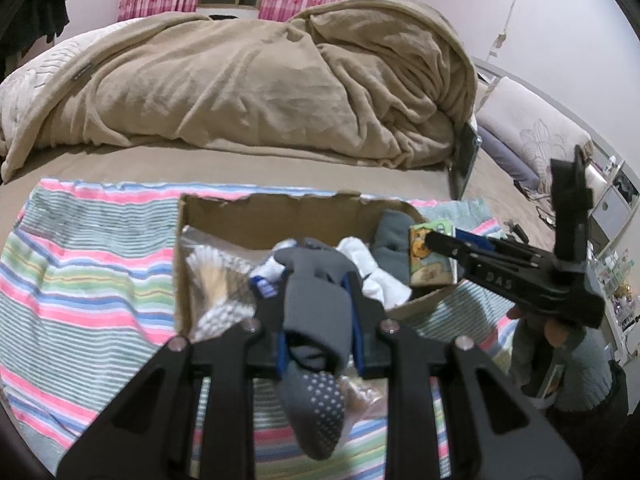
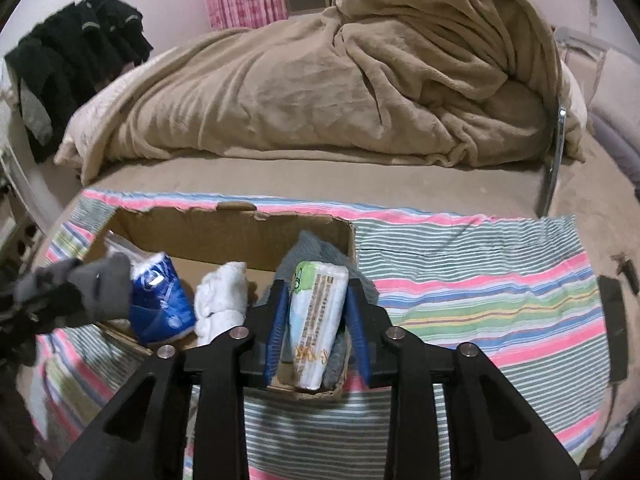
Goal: Organize objects
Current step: 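Place the tissue pack in the box with the right gripper while the left gripper drops the slipper socks in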
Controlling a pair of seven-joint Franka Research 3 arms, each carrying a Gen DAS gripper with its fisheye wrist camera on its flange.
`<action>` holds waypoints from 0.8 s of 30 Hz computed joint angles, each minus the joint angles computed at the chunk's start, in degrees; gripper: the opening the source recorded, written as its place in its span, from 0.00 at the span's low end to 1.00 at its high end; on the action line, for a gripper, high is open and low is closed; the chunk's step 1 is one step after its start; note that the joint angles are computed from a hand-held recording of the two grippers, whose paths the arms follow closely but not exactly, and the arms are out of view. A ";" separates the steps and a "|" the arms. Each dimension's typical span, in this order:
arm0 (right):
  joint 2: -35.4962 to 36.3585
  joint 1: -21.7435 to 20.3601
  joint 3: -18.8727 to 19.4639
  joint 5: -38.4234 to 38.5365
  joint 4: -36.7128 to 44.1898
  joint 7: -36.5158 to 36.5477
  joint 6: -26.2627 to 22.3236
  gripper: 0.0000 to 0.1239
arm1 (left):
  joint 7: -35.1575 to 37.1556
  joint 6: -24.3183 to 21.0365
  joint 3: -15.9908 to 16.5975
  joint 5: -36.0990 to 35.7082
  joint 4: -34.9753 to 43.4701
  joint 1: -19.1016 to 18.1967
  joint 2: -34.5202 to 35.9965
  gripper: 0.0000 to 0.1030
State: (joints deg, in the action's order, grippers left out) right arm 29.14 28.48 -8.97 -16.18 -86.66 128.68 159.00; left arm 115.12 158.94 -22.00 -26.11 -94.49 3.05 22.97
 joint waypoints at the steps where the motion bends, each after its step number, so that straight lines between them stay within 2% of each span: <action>1: -0.06 -0.57 0.64 0.72 -0.13 -0.63 0.50 0.30 | -0.61 -0.14 0.37 0.70 0.60 -0.55 0.52 0.23; 3: -0.43 -0.98 1.04 1.76 -0.60 -1.11 1.24 0.38 | -1.62 -0.51 0.70 1.71 1.72 -1.13 1.44 0.23; 6: -1.40 -2.05 2.10 4.06 -1.92 -2.26 2.97 0.40 | -2.81 -1.12 0.77 3.06 3.26 -1.57 2.78 0.23; 11: -2.54 -2.18 1.35 6.03 -4.41 -1.72 5.17 0.45 | -3.14 -4.15 -0.01 3.86 5.83 -1.42 5.07 0.23; 14: -2.27 -3.70 2.72 8.90 -5.39 -3.25 6.15 0.49 | -3.99 -5.80 0.36 4.59 7.34 -1.86 6.38 0.24; 20: 1.55 -5.19 5.10 13.18 -1.67 -8.49 1.97 0.51 | -6.88 -8.81 2.03 7.84 10.70 -3.43 8.93 0.29; 24: 0.89 -4.78 4.88 14.57 -2.50 -9.21 2.43 0.51 | -7.88 -8.77 2.00 8.31 10.36 -3.00 8.61 0.35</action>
